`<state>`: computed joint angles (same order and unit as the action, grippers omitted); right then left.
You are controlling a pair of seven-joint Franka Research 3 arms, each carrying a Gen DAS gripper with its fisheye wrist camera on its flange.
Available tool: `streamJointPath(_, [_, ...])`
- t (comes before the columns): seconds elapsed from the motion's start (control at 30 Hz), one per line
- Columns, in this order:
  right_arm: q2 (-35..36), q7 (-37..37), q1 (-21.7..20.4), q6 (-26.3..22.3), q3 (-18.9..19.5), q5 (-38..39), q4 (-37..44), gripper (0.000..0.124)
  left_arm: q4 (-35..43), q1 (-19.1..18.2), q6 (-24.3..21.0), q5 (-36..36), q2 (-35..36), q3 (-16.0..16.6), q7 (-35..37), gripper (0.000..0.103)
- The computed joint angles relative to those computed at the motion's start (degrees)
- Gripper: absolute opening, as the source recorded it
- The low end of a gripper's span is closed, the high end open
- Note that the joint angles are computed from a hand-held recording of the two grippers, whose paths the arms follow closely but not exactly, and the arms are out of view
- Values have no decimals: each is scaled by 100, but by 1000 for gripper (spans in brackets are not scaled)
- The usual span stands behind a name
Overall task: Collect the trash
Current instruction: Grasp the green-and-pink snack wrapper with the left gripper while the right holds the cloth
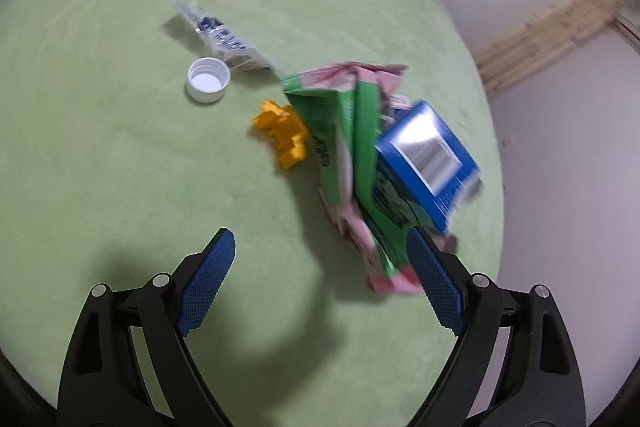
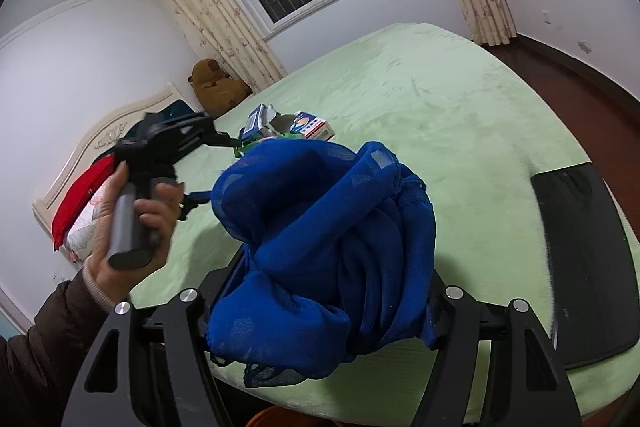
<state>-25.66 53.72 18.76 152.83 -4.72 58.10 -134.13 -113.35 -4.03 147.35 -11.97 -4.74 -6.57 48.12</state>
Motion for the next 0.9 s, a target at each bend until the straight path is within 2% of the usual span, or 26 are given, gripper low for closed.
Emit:
streamJointPath(0.27, [-28,-127,-51,-216,-158,187,-96,68,30,-9,363,185,107,-59,-344,85])
streamJointPath(0.4, [-6,-169,-103,-265,-160,314,-77,68,166,-1,147,-315,289,-15,-309,85])
streamJointPath(0.57, [-63,-243,-155,-268,-170,405,-96,68,-23,69,160,209,162,-60,-952,85])
streamJointPath(0.73, [-114,-280,-172,-286,-161,504,-150,68,425,122,-216,256,504,-37,-988,85])
streamJointPath(0.77, [-107,-282,-176,-287,-159,509,-145,68,639,133,-375,344,663,-45,-985,83])
streamJointPath(0.83, [-108,-280,-185,-306,-159,516,-146,68,962,149,-536,406,910,-89,-840,68])
streamJointPath(0.9, [-119,-260,-195,-318,-164,539,-159,68,1337,144,-795,473,1179,-164,-539,45])
